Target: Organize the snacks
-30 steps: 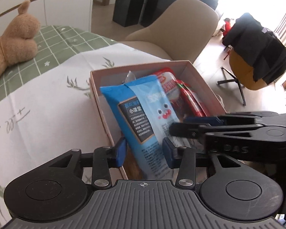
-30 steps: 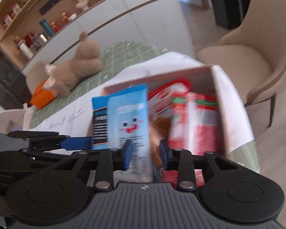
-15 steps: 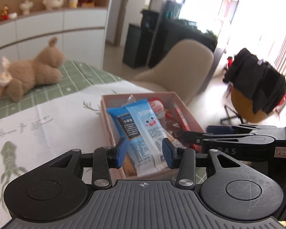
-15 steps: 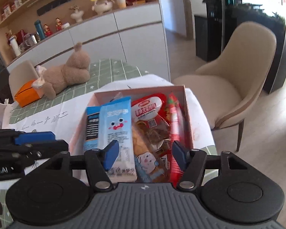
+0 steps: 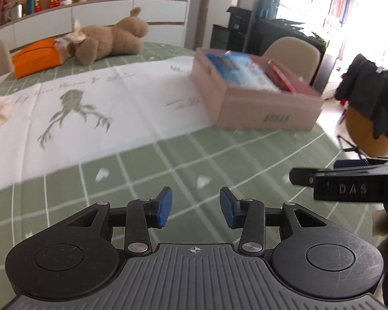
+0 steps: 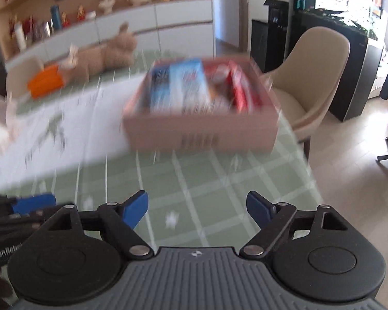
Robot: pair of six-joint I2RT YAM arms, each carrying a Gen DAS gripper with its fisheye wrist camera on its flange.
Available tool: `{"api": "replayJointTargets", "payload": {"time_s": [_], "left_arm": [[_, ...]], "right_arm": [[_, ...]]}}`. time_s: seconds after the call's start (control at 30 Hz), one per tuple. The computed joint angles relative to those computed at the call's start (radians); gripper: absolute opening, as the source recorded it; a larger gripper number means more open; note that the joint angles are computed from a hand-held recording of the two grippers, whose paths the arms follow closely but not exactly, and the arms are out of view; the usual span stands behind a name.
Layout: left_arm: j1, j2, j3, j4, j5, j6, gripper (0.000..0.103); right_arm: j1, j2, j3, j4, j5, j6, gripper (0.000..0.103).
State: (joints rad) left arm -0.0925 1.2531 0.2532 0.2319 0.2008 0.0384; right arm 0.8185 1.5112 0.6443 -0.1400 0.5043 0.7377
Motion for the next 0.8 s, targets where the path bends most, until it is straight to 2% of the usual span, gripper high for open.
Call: {"api": "replayJointTargets", "payload": {"time_s": [0.1, 0.17, 0.23, 0.27, 0.3, 0.37, 0.5, 0.8], "left_arm": [[0.010, 0.079, -0.052, 0.177, -0.006, -0.014, 0.046], [-0.006, 0.107, -0.078, 0.264, -0.030, -0.021, 0.046], [-0.044, 0.188, -0.099, 0.411, -0.081, -0.025, 0.047], [-0.074, 0.205, -0.098, 0.430, -0.119, -0.023, 0.047], [-0.095, 0.212, -0.091, 0.428, -0.145, -0.021, 0.048], [-0.134, 0.211, -0.090, 0.424, -0.193, -0.017, 0.050], [-0.138, 0.224, -0.086, 0.433, -0.200, -0.018, 0.052], [-0.133, 0.225, -0.085, 0.432, -0.198, -0.017, 0.052]], "right_arm": [[0.018, 0.075, -0.008, 0.057, -0.006, 0.052, 0.084], [0.052, 0.122, -0.001, 0.080, 0.063, 0.058, 0.087], [0.071, 0.163, 0.012, 0.099, 0.112, 0.043, 0.093], [0.072, 0.180, 0.020, 0.097, 0.133, 0.046, 0.101], [0.062, 0.196, 0.030, 0.100, 0.141, 0.046, 0.103], [0.025, 0.186, -0.023, 0.213, 0.100, 0.030, 0.103], [0.027, 0.200, -0.061, 0.302, 0.138, 0.001, 0.103], [0.028, 0.200, -0.078, 0.327, 0.139, 0.002, 0.103]]}}
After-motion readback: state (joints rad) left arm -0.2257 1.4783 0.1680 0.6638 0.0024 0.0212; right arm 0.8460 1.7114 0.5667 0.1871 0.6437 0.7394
